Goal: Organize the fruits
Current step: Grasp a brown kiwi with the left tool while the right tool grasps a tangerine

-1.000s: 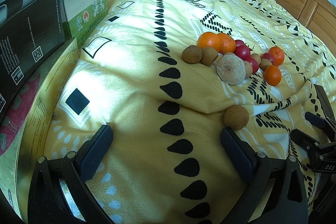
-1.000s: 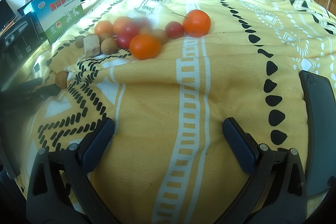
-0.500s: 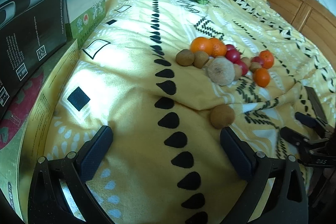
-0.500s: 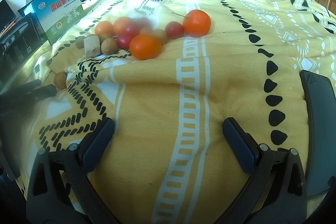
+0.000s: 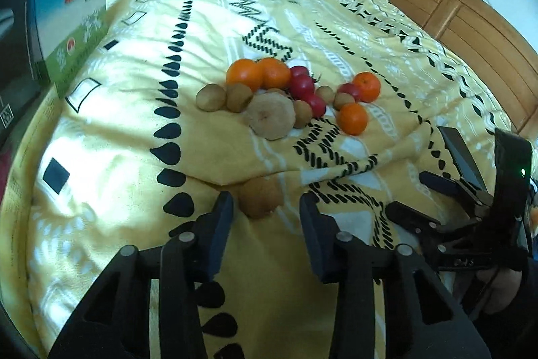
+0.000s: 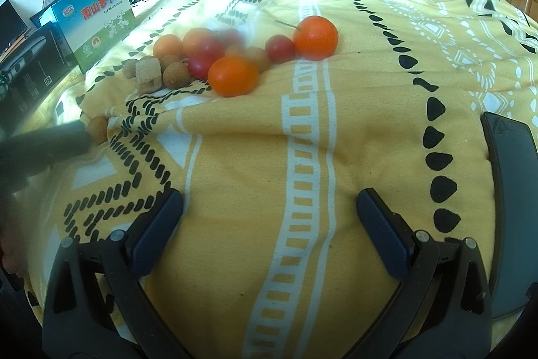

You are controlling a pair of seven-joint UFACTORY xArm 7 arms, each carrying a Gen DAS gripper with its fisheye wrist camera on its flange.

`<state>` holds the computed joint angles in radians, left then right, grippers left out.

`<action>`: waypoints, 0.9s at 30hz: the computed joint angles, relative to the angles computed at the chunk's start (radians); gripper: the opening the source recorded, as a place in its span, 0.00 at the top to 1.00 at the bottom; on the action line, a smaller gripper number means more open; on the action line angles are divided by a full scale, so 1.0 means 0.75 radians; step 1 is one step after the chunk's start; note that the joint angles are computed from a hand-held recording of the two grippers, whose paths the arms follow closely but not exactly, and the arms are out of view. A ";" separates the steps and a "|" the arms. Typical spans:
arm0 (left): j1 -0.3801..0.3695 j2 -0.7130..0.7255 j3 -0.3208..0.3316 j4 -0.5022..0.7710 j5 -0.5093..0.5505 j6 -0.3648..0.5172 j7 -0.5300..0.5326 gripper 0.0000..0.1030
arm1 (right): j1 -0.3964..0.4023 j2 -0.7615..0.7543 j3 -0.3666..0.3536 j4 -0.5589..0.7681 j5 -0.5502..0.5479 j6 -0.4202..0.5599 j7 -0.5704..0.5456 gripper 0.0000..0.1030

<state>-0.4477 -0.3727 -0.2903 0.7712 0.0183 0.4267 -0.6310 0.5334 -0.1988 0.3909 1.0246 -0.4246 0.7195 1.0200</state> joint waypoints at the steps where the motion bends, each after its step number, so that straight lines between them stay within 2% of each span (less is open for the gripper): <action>1: -0.003 0.001 0.006 -0.001 -0.011 -0.004 -0.003 0.62 | 0.000 0.002 0.001 0.002 -0.001 0.002 0.001 0.00; 6: 0.003 0.024 0.006 0.009 -0.003 0.002 -0.004 0.63 | 0.005 0.001 0.001 0.004 -0.005 0.008 0.005 0.00; 9: 0.014 0.018 -0.007 0.020 0.023 0.040 -0.017 0.75 | 0.012 -0.015 -0.013 -0.006 0.039 -0.006 -0.026 0.00; 11: 0.002 -0.010 0.003 0.016 0.006 0.054 -0.015 0.75 | 0.015 -0.031 -0.023 -0.007 0.089 -0.008 -0.058 0.01; 12: 0.000 -0.025 0.004 0.010 0.000 0.055 -0.017 0.75 | 0.020 -0.045 -0.035 -0.006 0.134 -0.009 -0.087 0.04; 14: 0.000 -0.064 0.006 0.000 -0.008 0.061 -0.021 0.75 | 0.027 -0.079 -0.055 -0.002 0.215 -0.038 -0.152 0.21; 18: 0.012 -0.130 0.001 -0.010 -0.009 0.060 -0.033 0.75 | -0.012 -0.093 -0.042 0.052 0.240 -0.102 -0.186 0.28; 21: 0.016 -0.145 0.003 0.004 -0.013 0.070 -0.024 0.75 | -0.027 0.013 -0.055 0.150 0.275 -0.144 -0.255 0.31; 23: 0.017 -0.151 0.008 0.013 -0.017 0.078 -0.013 0.75 | -0.027 0.102 -0.068 0.223 0.280 -0.130 -0.302 0.45; 25: 0.012 -0.160 0.022 0.010 -0.034 0.078 0.005 0.75 | -0.017 0.194 -0.087 0.301 0.293 -0.093 -0.355 0.49; 27: 0.015 -0.164 0.030 0.009 -0.046 0.083 0.017 0.75 | 0.000 0.276 -0.109 0.371 0.310 -0.039 -0.406 0.49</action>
